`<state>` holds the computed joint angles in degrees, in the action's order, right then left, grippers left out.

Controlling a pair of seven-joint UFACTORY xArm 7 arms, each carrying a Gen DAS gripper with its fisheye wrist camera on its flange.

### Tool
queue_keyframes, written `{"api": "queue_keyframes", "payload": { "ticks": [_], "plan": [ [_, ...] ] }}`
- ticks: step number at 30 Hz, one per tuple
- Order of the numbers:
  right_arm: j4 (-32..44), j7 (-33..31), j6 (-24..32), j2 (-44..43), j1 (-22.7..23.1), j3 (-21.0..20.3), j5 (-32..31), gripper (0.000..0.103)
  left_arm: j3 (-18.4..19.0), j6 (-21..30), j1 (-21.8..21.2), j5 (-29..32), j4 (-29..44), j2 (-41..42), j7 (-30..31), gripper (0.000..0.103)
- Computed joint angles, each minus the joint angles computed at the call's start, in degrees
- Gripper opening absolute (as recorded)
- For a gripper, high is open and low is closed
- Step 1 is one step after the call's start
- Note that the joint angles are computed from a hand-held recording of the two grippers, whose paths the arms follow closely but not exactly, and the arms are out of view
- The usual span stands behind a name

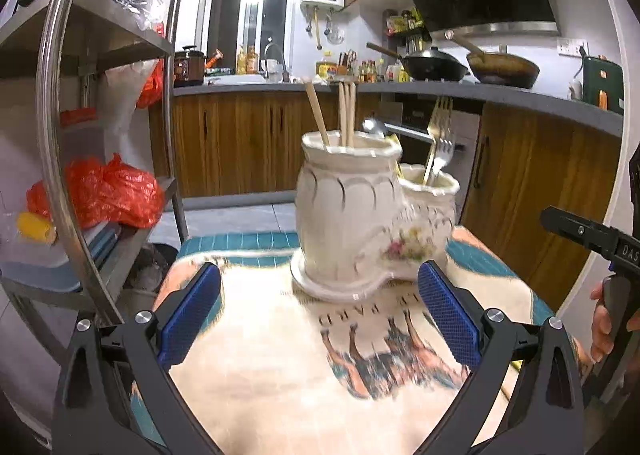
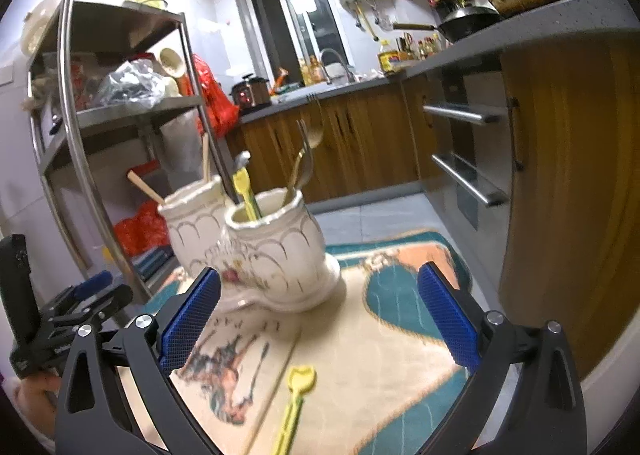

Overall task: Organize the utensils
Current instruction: 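Withdraw both open tools from the pot back over the utensils, then reach the right tool to the last yellow utensil and the left tool to the last chopstick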

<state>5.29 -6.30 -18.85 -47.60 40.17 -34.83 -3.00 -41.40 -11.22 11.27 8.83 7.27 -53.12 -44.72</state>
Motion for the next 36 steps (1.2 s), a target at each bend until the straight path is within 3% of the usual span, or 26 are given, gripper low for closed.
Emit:
{"api": "queue_keyframes", "payload": {
  "ticks": [13, 25, 31, 36],
  "plan": [
    [-6.45, -1.52, 9.43, -7.22, -12.88, 11.23, 5.27, 0.098, -0.82, 6.64, -7.74, 3.25, -3.09, -3.34, -6.22, 0.097],
    [-7.89, -2.67, 14.61, -10.43, -17.07, 17.68, 9.71, 0.098, 1.73, 6.91, -9.33, 6.07, -3.34, -1.55, -8.63, 0.097],
    [-8.07, -2.14, 18.83, -11.15, -20.95, 25.18, 8.82, 0.098, 0.83, 6.19, -8.55, 6.7, -2.39, 0.22, -8.22, 0.097],
    [-6.55, -3.92, 22.78, -8.23, -18.53, 24.42, 9.04, 0.098, 0.89, 5.11, -8.44, 6.72, -2.05, 1.51, -6.9, 0.097]
  ]
}}
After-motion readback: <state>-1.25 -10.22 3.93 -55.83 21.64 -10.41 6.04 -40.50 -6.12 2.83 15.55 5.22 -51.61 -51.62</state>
